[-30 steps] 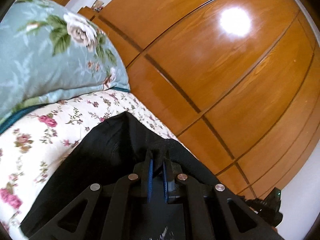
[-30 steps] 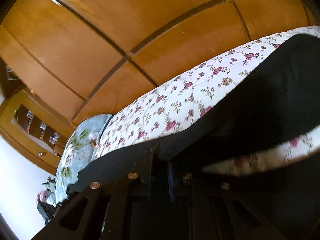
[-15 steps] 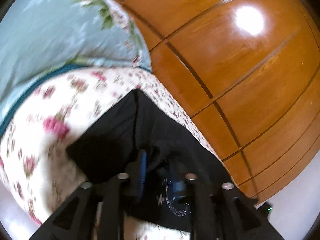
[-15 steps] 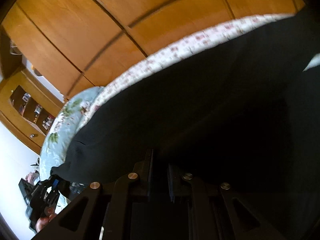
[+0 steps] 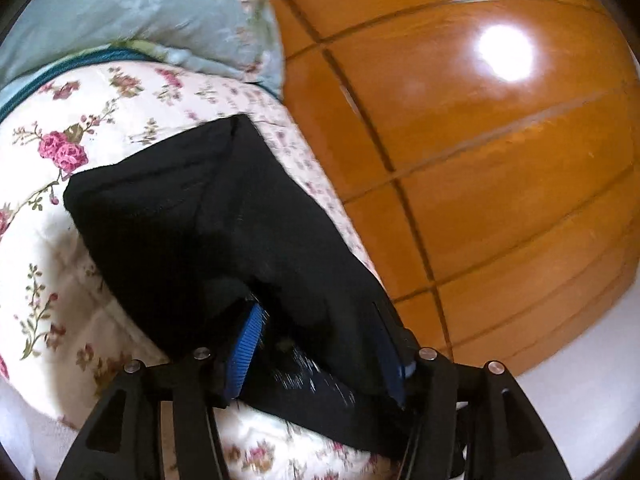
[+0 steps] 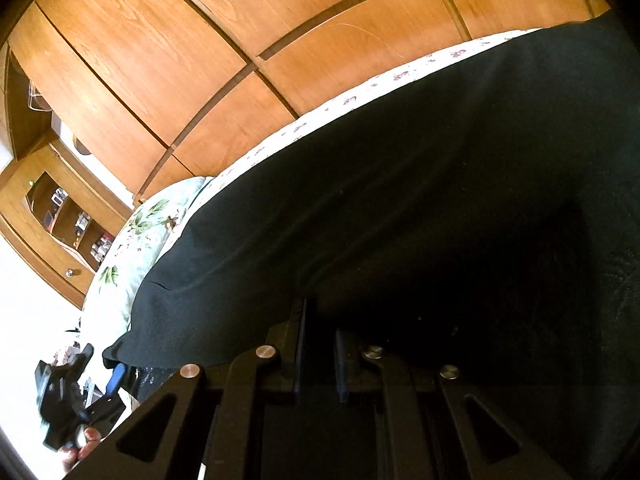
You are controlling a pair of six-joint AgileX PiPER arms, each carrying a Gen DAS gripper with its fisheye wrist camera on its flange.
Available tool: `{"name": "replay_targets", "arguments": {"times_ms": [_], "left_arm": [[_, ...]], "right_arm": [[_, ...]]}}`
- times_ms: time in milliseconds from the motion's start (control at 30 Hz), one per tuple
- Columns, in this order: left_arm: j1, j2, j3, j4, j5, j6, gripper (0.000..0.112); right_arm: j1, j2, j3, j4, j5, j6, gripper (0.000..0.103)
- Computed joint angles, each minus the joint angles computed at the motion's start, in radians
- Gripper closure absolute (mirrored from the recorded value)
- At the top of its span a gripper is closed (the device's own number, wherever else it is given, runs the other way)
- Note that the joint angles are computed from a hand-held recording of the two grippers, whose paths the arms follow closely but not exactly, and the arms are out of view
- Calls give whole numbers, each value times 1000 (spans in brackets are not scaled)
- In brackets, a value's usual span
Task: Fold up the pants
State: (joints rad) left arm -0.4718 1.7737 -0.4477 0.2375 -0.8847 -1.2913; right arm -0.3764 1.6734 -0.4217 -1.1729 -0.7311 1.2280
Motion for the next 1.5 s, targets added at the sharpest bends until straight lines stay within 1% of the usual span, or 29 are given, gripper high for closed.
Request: {"name": "replay_targets", "arguments": {"times_ms": [67, 100, 133, 167, 200, 233, 300, 400, 467, 533, 567, 633, 667, 700, 733, 767, 800, 833, 933, 967, 1000, 1067, 1133, 1200, 1267, 1333, 1367, 1433, 1500], "left_arm": [[14, 17, -34, -15, 24, -43, 62], [18, 13, -49, -20, 57, -48, 78], [22, 1, -77, -18, 121, -42, 98], [23, -15, -113, -17, 204, -19, 102], [26, -32, -142, -16, 270, 16, 103], [33, -48, -156, 0, 296, 26, 103], [52, -96, -145, 7, 274, 64, 104], [88, -172, -74, 3, 169, 103, 104], [106, -207, -33, -15, 149, 135, 104], [121, -215, 11, -30, 161, 169, 104], [124, -204, 26, -37, 177, 173, 104], [135, -124, 59, -17, 145, 140, 104], [130, -97, 62, -29, 153, 139, 104], [125, -62, 71, -36, 133, 134, 104], [122, -32, 92, -43, 72, 131, 104], [118, -13, 115, -65, 12, 138, 104], [114, -7, 123, -75, -9, 144, 104], [115, -13, 116, -73, 8, 147, 104], [123, -41, 93, -57, 54, 138, 104], [126, -57, 98, -56, 54, 138, 104], [128, -61, 94, -59, 51, 142, 104], [134, -96, 99, -61, 46, 160, 104], [133, -147, 107, -69, 69, 192, 104], [133, -176, 116, -65, 95, 199, 104], [130, -182, 120, -63, 126, 209, 104], [102, -147, 92, -112, 215, 254, 104], [104, -116, 87, -91, 217, 233, 104], [96, -85, 115, -119, 137, 237, 103], [102, -93, 116, -107, 144, 218, 101]], "right_arm": [[-1, -5, -10, -25, 9, 34, 92], [4, -12, -18, -43, 21, 63, 92], [11, -18, -24, -50, 31, 82, 91], [10, -33, -29, -70, 40, 110, 91], [5, -49, -31, -85, 39, 125, 91], [-1, -78, -25, -94, 31, 127, 91], [-1, -158, -5, -108, 31, 119, 92], [16, -344, 37, -160, 38, 124, 92], [18, -443, 73, -212, 14, 128, 92], [28, -483, 110, -248, -6, 112, 92], [47, -483, 125, -250, 5, 97, 92], [132, -433, 155, -194, 92, 32, 92], [171, -372, 158, -153, 128, -4, 92], [180, -328, 155, -137, 134, -21, 92], [185, -274, 146, -126, 139, -34, 92], [172, -240, 148, -113, 121, -56, 92], [153, -231, 150, -112, 96, -69, 92], [141, -233, 149, -129, 87, -60, 92], [165, -257, 147, -127, 116, -53, 92], [166, -270, 152, -134, 117, -48, 92], [145, -276, 152, -160, 104, -38, 92], [132, -333, 156, -202, 74, 12, 92], [103, -395, 169, -245, 41, 30, 92], [87, -421, 181, -275, 20, 38, 92], [95, -388, 185, -277, 36, 35, 92], [100, -316, 172, -262, 53, 33, 92], [96, -271, 164, -254, 52, 30, 92], [77, -230, 158, -238, 27, 9, 93], [59, -228, 157, -257, 13, 14, 92]]}}
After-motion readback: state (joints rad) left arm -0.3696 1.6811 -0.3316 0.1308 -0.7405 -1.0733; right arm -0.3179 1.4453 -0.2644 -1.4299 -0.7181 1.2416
